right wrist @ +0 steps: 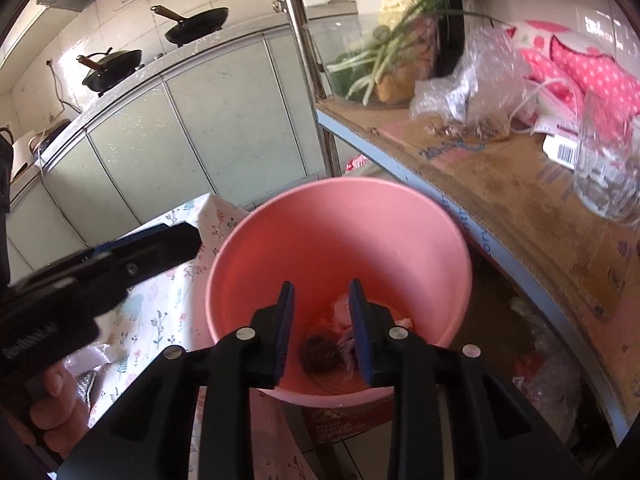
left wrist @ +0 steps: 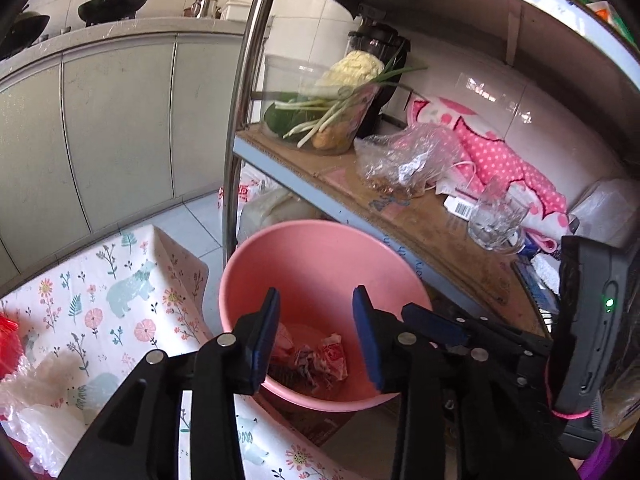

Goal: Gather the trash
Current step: 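Carry the scrubber and foil wrapper over the pink bucket and open both tools, then move both open tools back over the table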

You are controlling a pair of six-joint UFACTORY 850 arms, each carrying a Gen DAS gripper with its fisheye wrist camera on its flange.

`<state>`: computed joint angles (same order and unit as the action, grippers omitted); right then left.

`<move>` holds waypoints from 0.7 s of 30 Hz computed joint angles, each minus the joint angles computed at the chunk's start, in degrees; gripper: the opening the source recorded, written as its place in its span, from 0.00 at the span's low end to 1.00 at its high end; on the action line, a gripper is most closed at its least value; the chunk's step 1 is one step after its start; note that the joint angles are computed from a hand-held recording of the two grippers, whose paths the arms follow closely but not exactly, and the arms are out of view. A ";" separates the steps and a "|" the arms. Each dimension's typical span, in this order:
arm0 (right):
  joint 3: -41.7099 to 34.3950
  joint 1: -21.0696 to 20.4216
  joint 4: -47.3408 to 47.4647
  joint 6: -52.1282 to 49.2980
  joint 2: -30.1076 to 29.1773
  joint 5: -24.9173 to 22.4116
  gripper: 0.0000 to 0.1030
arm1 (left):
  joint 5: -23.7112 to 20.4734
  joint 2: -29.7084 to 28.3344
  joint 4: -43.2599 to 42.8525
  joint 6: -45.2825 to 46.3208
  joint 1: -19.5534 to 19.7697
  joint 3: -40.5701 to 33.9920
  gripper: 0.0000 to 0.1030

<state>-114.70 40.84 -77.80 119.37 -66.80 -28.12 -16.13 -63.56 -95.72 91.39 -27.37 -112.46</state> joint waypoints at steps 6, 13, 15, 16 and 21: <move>0.29 1.35 -3.37 0.51 1.07 0.48 0.33 | -1.20 6.89 -19.31 20.73 0.94 9.83 0.41; -1.25 2.94 -3.39 -1.98 0.96 4.31 0.33 | -2.64 15.03 -38.39 41.04 3.32 22.40 0.41; -2.96 3.33 -0.23 -5.53 0.15 5.00 0.33 | -3.28 17.34 -43.63 46.53 4.32 26.18 0.41; -3.78 3.50 0.65 -6.44 -0.28 5.79 0.33 | -3.74 18.26 -45.96 48.97 4.84 27.82 0.41; -9.18 4.21 6.48 -12.66 -3.16 9.10 0.33 | -5.62 23.00 -54.70 57.25 8.58 35.64 0.41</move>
